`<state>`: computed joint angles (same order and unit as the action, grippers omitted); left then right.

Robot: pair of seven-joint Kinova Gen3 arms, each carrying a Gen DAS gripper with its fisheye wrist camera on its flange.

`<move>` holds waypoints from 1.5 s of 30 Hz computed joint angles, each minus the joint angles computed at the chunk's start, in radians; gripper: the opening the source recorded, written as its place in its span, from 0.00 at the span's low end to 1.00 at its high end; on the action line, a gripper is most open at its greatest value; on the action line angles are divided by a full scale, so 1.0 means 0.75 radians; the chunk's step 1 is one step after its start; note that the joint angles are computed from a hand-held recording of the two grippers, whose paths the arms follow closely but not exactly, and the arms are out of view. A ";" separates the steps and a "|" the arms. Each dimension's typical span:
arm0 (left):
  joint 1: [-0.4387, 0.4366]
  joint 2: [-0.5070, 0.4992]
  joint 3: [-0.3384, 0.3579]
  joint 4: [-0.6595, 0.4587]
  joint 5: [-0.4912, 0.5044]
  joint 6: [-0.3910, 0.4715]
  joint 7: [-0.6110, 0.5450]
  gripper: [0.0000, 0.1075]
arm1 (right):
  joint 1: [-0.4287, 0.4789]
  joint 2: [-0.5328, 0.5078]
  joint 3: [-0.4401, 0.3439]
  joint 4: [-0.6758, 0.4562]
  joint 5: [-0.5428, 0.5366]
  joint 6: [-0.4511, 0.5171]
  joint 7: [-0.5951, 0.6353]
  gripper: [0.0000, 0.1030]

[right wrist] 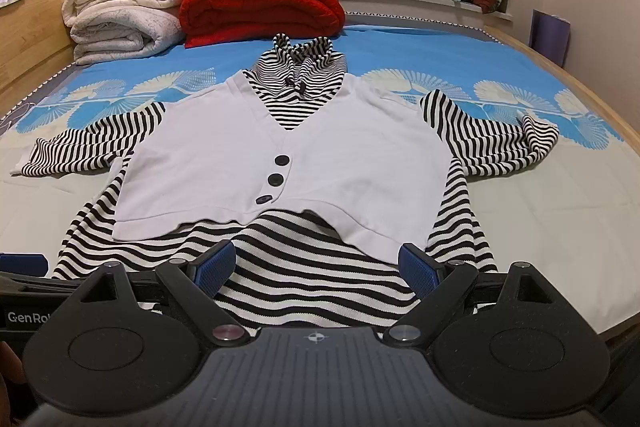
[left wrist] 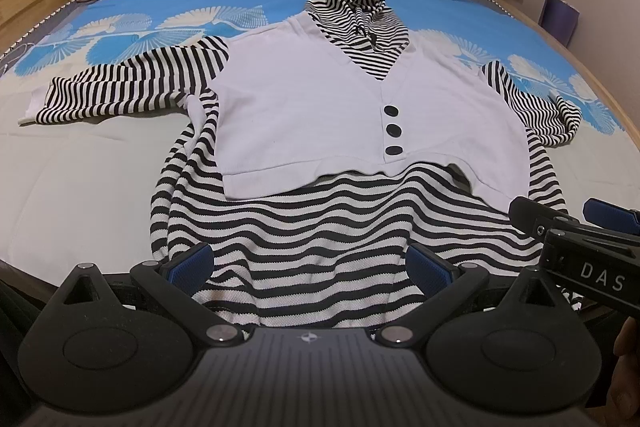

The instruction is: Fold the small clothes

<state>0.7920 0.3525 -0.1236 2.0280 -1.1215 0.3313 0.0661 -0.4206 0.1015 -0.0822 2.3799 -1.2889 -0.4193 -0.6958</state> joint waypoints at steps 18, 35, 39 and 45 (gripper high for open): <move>-0.255 -0.093 0.179 -0.049 -0.101 -0.012 -0.098 0.63 | 0.015 -0.015 -0.024 0.087 0.294 -0.212 -0.397 0.85; -1.286 0.397 0.645 -0.808 0.454 0.219 -0.988 0.25 | 0.522 -0.023 -0.075 -0.384 0.889 0.377 -0.451 0.77; -1.472 0.546 0.741 -0.991 0.671 0.394 -1.002 0.30 | 0.734 0.163 -0.280 -0.631 1.106 0.459 -0.530 0.77; -1.477 0.598 0.542 -1.103 0.996 0.467 -1.009 0.36 | 0.827 0.412 -0.409 -0.835 1.422 0.498 -0.749 0.62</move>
<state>-0.3154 0.8012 0.2830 1.2004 -0.3744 0.6813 -0.6910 0.1994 0.4106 -0.3888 1.7534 -0.2221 -0.0458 -1.2574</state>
